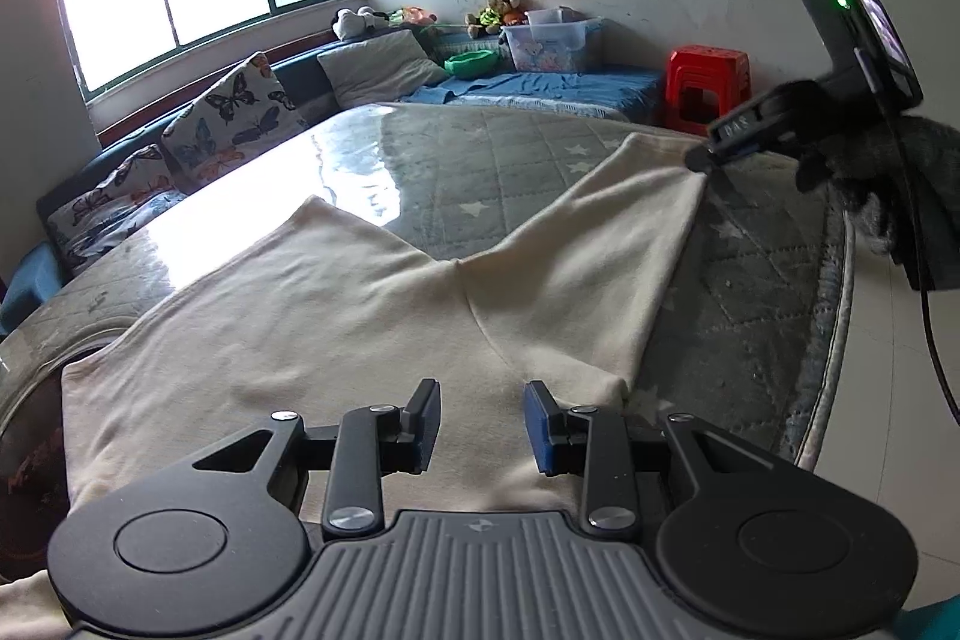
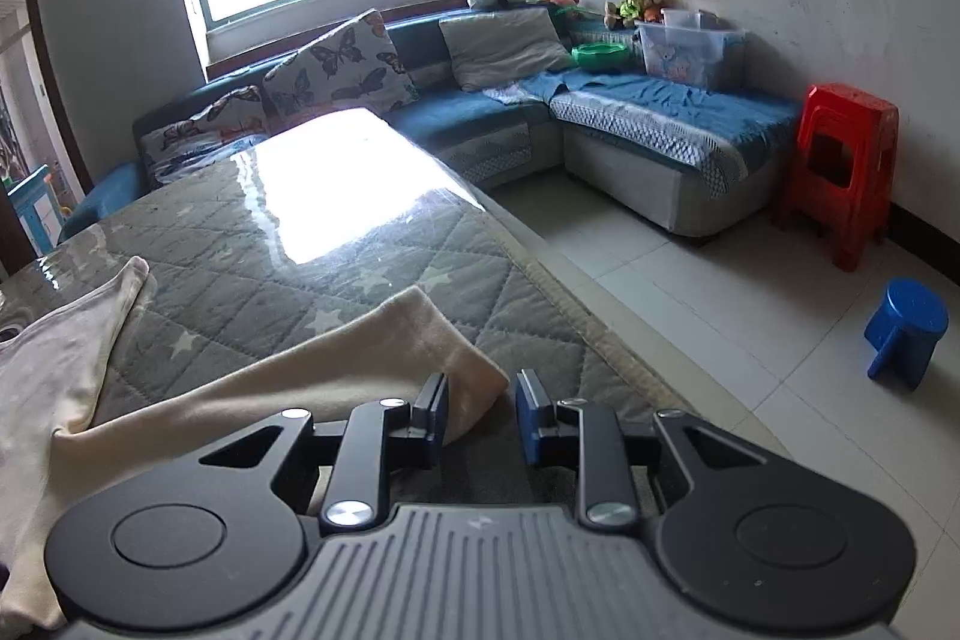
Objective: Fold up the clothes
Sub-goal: 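Grasp a sweatshirt sleeve with the right tool and lift it up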
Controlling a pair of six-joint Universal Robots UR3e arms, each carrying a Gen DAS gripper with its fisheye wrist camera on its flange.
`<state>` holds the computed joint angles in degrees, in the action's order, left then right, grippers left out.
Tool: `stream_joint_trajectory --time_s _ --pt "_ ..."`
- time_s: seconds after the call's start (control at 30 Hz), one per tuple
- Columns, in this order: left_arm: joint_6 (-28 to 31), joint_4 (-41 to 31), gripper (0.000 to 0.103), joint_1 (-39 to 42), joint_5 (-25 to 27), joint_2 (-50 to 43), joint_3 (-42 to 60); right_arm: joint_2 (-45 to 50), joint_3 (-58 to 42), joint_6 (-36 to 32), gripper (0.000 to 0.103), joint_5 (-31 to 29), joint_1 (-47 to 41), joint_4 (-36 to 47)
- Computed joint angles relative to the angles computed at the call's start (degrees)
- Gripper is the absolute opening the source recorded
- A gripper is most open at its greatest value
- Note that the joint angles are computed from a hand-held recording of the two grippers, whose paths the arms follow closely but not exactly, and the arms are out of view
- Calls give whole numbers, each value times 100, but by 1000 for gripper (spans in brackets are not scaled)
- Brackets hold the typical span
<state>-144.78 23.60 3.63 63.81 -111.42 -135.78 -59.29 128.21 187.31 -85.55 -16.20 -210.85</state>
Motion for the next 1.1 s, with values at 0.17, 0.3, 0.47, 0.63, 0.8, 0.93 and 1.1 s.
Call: stream_joint_trajectory --time_s 0.17,0.3,0.47,0.63,0.8,0.93,1.1 --pt "-81 -38 35 -1 13 39 9 -64 -59 -16 5 144 -40 -28" --pt "-159 -34 38 -9 -54 84 70 -325 6 -47 4 316 -104 -182" --pt "-229 -104 38 -141 -3 -97 240 -351 -154 -85 4 322 -34 -106" --pt "-332 -201 44 -12 -183 -36 236 -514 -97 -5 4 418 -21 -26" --pt "-597 -255 46 371 -388 248 114 -1190 -53 -202 4 685 97 168" --pt "-596 -165 47 875 -566 507 -183 -1689 -271 -441 4 824 480 552" --pt "-448 26 49 1664 -810 794 -708 -1880 -754 -695 4 808 1208 910"
